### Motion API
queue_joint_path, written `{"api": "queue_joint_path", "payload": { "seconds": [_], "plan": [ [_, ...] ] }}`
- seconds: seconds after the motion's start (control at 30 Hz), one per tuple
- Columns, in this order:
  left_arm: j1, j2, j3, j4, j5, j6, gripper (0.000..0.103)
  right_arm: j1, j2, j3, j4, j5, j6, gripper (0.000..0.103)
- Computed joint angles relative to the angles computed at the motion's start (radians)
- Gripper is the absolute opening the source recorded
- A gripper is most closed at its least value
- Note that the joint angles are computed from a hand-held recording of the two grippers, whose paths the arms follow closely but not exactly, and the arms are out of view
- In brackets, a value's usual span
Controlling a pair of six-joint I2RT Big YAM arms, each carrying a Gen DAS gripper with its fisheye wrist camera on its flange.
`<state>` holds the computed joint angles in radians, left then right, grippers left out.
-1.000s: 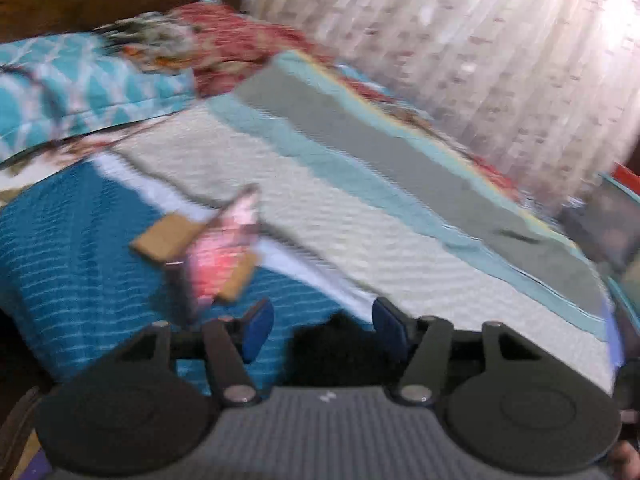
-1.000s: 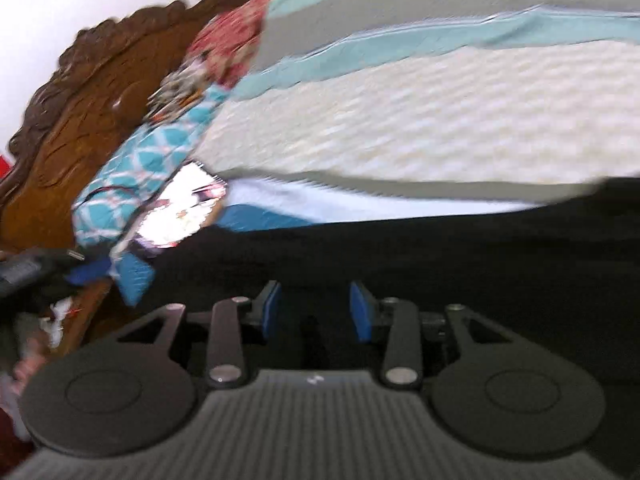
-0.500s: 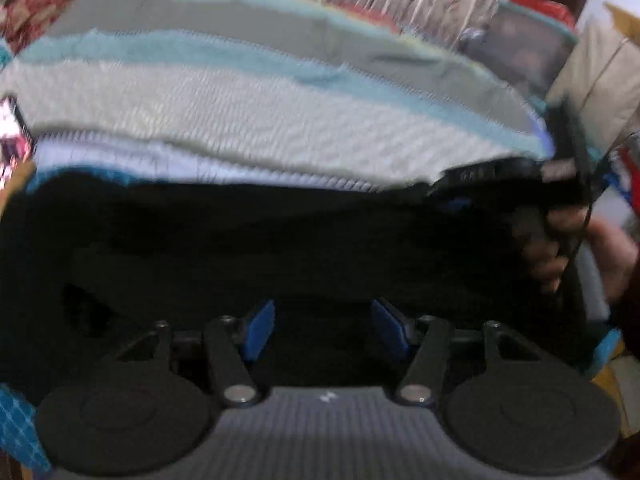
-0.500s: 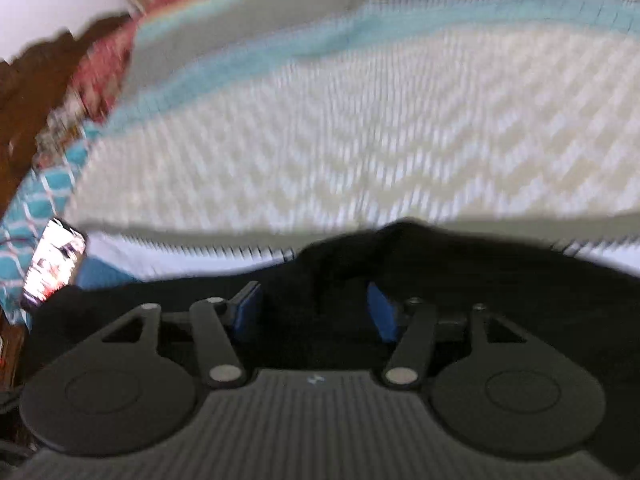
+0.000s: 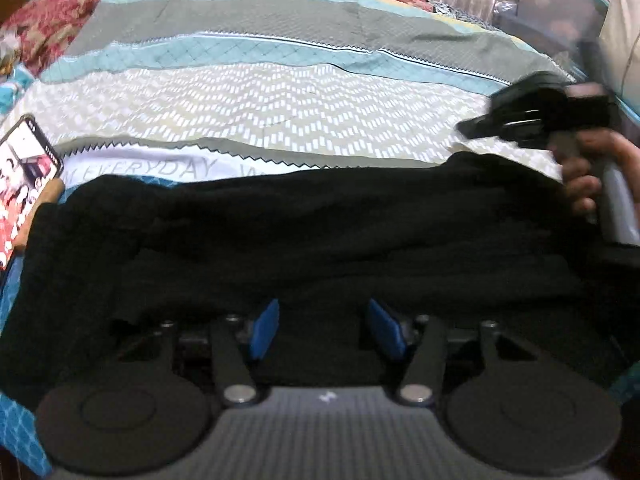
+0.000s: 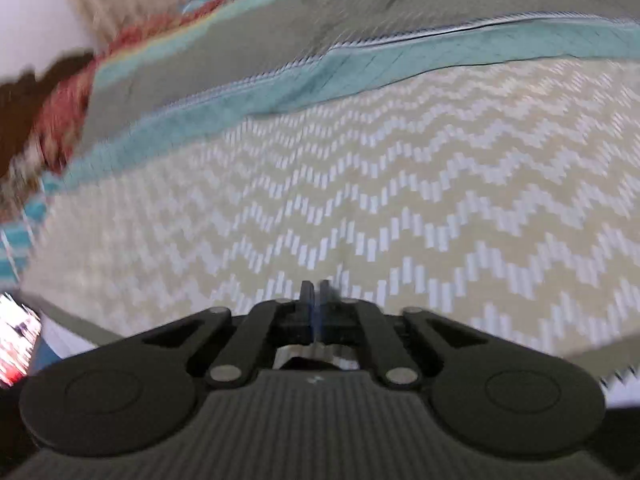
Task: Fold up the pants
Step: 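Lower the pants onto the bed and spread them with both grippers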
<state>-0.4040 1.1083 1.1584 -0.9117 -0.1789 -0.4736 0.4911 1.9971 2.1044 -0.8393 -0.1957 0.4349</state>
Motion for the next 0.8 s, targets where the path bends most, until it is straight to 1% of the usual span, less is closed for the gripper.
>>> {"api": "queue_joint_path", "payload": {
  "seconds": [0.03, 0.07, 0.1, 0.13, 0.2, 0.27, 0.33, 0.4, 0.47, 0.53, 0.6, 0.63, 0.67, 0.7, 0.77, 0.8],
  "plan": [
    [0.005, -0.009, 0.008, -0.013, 0.018, -0.016, 0.054, -0.012, -0.05, -0.064, 0.043, -0.019, 0.001, 0.008],
    [0.007, -0.025, 0.01, -0.011, 0.032, -0.033, 0.056, -0.026, -0.111, -0.14, 0.089, -0.034, 0.001, 0.008],
    [0.004, -0.041, 0.007, -0.001, 0.035, -0.044, 0.058, -0.044, -0.185, -0.234, 0.141, -0.048, 0.005, 0.009],
    [-0.001, -0.056, 0.006, 0.013, 0.035, -0.053, 0.059, -0.085, -0.255, -0.318, 0.174, -0.077, -0.009, 0.01],
    [-0.014, -0.072, 0.012, 0.04, 0.047, -0.068, 0.06, -0.131, -0.394, -0.491, 0.247, -0.061, -0.01, 0.014],
    [-0.029, -0.051, 0.036, 0.063, 0.083, -0.074, 0.06, -0.195, -0.522, -0.639, 0.283, -0.035, -0.022, 0.019],
    [-0.052, -0.003, 0.071, 0.071, 0.123, -0.068, 0.06, -0.256, -0.626, -0.756, 0.306, 0.01, -0.005, 0.023],
    [-0.086, 0.063, 0.122, 0.061, 0.154, -0.057, 0.06, -0.328, -0.762, -0.886, 0.309, 0.042, 0.044, 0.036],
    [-0.123, 0.135, 0.178, 0.05, 0.182, -0.049, 0.06, -0.401, -0.875, -1.0, 0.329, 0.068, 0.108, 0.043],
    [-0.161, 0.195, 0.229, 0.024, 0.186, -0.056, 0.06, -0.422, -0.947, -1.083, 0.355, 0.133, 0.187, 0.048],
    [-0.184, 0.261, 0.29, -0.007, 0.191, -0.066, 0.06, -0.467, -0.996, -1.157, 0.391, 0.145, 0.286, 0.051],
    [-0.188, 0.289, 0.319, -0.021, 0.192, -0.073, 0.06, -0.47, -1.005, -1.181, 0.416, 0.147, 0.338, 0.052],
    [-0.195, 0.322, 0.354, -0.037, 0.186, -0.083, 0.061, -0.48, -1.01, -1.202, 0.44, 0.144, 0.379, 0.054],
    [-0.202, 0.344, 0.375, -0.045, 0.175, -0.094, 0.065, -0.496, -1.006, -1.219, 0.468, 0.135, 0.404, 0.055],
    [-0.214, 0.368, 0.4, -0.066, 0.146, -0.12, 0.073, -0.544, -0.989, -1.239, 0.518, 0.088, 0.427, 0.056],
    [-0.218, 0.378, 0.411, -0.075, 0.136, -0.132, 0.074, -0.549, -0.973, -1.245, 0.55, 0.078, 0.452, 0.056]
  ]
}}
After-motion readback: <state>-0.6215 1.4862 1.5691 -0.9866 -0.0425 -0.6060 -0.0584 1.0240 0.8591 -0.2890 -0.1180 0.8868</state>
